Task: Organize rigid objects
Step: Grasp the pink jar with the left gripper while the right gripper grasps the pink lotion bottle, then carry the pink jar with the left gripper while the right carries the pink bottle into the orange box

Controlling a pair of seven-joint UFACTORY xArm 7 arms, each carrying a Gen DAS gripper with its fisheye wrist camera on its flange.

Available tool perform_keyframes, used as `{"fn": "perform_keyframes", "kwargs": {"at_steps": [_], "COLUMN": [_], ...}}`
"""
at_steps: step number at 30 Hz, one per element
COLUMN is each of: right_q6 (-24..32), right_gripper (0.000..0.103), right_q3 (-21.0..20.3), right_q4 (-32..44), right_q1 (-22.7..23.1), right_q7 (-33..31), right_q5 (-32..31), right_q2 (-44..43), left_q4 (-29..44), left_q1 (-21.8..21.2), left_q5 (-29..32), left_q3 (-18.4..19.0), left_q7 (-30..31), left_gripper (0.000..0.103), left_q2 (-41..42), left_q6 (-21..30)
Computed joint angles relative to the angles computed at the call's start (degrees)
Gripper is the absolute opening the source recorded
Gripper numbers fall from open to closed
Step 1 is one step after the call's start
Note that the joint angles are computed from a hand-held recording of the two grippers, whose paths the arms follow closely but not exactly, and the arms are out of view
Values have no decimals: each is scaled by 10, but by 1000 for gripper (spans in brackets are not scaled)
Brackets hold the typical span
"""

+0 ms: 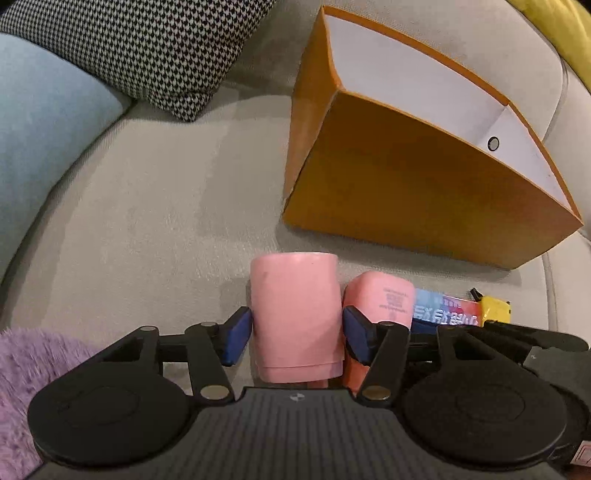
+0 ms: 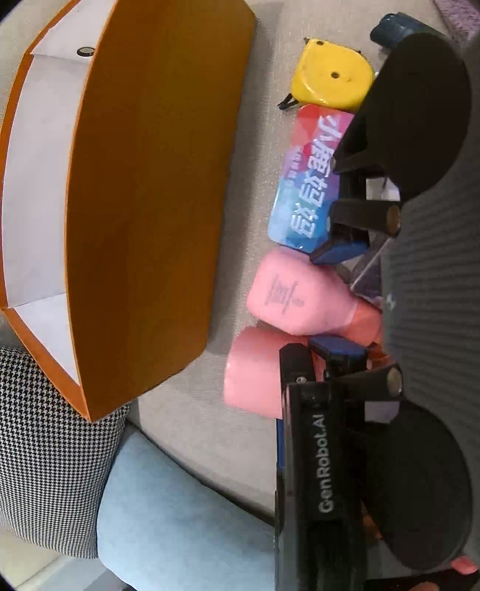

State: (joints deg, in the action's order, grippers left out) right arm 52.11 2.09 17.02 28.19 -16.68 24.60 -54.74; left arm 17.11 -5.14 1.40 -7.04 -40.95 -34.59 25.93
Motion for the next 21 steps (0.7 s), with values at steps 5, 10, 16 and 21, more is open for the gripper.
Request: {"fn": "perform_keyframes", "kwargs": {"at_steps": [5,10,16,21], "right_q6": [-54,-93,-69,-56], "right_gripper": [48,48,46,46], "right_q3": [27,25,4,-3], "right_q4": [-2,-10,-15,-18], "right_q1": [19,38,36,28], "right_q7": [4,3,0,-5], "right_q5": [-2,-7,-14,-18], "right_q2": [33,51,17,-30], "left_q4": [2,-11,-31,-45], "left_q1": [6,17,19,20], "left_q5": [5,19,29,32], "left_q3": [-1,-12,-24,-31], "left_q7": [-3,-15,-33,-52], "left_gripper": [67,62,62,62], "left_q2": [14,35,-10,-70], "left_q6": [-11,-53,-55,-37]}}
